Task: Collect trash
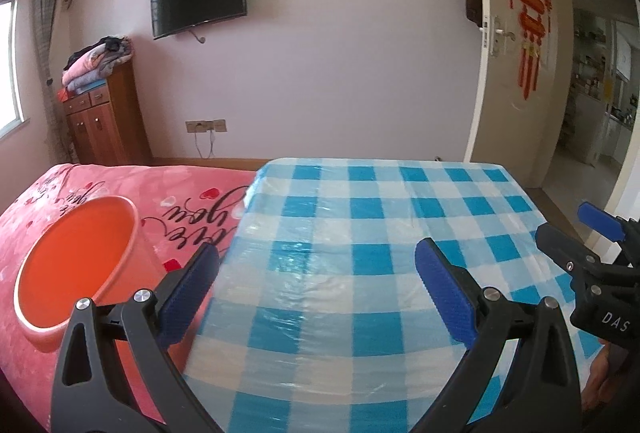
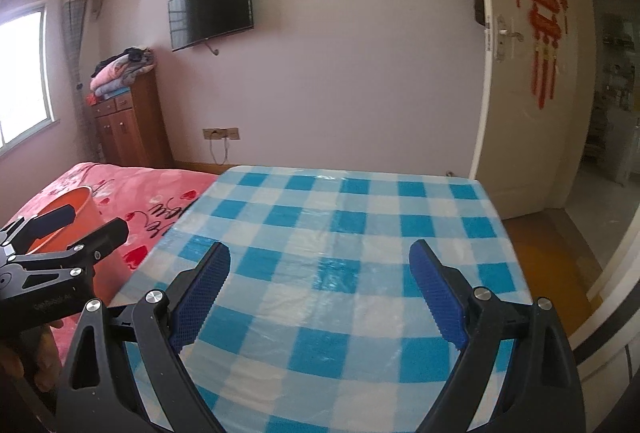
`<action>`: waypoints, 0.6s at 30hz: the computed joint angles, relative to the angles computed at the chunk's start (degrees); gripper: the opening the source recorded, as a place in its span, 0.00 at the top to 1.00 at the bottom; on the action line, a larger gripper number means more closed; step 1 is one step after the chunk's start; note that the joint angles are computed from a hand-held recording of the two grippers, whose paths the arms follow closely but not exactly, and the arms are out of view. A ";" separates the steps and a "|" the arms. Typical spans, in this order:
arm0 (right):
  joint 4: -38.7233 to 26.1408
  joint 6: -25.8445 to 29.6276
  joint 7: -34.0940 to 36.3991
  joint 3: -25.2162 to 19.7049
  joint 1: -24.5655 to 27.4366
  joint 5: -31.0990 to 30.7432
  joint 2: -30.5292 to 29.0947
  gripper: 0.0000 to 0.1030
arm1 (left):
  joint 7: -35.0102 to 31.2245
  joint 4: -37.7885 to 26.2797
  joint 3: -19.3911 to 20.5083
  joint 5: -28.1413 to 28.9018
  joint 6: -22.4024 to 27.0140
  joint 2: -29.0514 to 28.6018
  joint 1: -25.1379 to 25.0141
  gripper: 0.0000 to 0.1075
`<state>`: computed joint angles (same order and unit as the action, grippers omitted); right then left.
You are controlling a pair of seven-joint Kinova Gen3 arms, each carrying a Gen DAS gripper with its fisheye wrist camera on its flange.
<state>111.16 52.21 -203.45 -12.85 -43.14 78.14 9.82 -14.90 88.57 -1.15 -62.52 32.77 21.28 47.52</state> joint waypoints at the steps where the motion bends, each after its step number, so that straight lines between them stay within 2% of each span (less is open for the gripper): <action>1: 0.43 0.35 -0.36 -0.01 -0.06 -0.05 -0.22 0.13 | -0.07 -0.23 0.18 -0.06 0.18 0.27 0.29 0.08; 18: 8.11 7.88 -7.77 -3.21 0.09 -2.07 -4.86 0.13 | -1.06 -2.29 0.34 0.76 0.26 2.26 4.42 0.08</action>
<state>119.27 60.09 -211.22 -16.06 -43.06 76.07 4.96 -15.95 86.29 -0.81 -61.76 33.02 23.54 51.95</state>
